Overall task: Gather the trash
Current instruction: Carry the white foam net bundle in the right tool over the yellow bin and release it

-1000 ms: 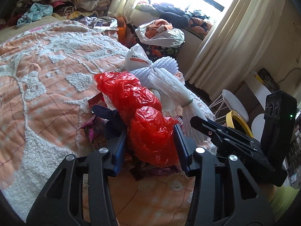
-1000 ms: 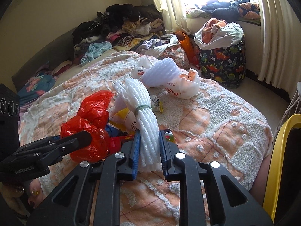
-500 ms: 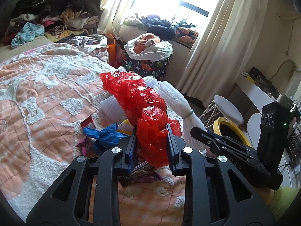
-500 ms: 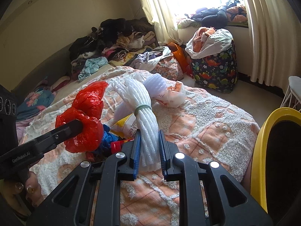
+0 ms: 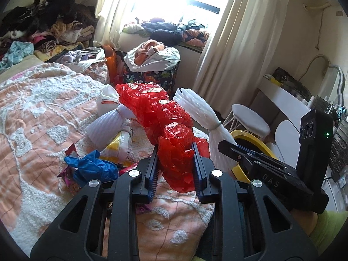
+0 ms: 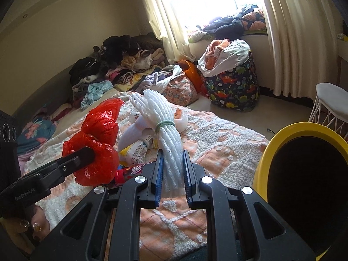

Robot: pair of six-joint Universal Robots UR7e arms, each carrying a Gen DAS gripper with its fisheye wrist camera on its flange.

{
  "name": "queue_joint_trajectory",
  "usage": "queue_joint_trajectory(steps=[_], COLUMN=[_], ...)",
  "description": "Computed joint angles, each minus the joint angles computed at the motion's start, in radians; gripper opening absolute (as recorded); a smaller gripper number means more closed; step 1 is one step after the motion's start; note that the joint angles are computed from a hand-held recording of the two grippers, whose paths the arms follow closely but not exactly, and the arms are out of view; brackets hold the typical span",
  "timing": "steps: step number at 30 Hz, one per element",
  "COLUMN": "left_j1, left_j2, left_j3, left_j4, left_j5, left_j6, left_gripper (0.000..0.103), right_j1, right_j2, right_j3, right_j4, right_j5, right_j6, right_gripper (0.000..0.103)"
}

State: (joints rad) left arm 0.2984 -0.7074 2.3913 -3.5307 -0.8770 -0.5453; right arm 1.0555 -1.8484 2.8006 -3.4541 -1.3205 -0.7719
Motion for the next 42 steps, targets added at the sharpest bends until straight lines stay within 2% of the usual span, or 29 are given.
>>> queue_joint_trajectory(steps=[12,25,38,42], left_j1=[-0.026,-0.044,-0.052,-0.049], left_j2=[0.036,0.079,0.13,0.146], left_j3=[-0.045,-0.098,-0.153,-0.171], left_j4=[0.019,0.049,0.073,0.077], left_j5=[-0.027,-0.065,-0.109,-0.121], left_j6=[0.027,0.053,0.085,0.1], left_gripper=[0.021,0.021,0.021,0.021], right_j1=[-0.154,-0.327,-0.496,-0.52], right_j2=[-0.214,-0.383,-0.448,-0.439], right_j3=[0.008,-0.009,-0.038,-0.049], right_j4=[0.169,0.312,0.367,0.355], right_j5=[0.113,0.233,0.323,0.328], right_j6=[-0.015,-0.006,0.04,0.066], right_gripper=[0.016,0.016,0.016,0.016])
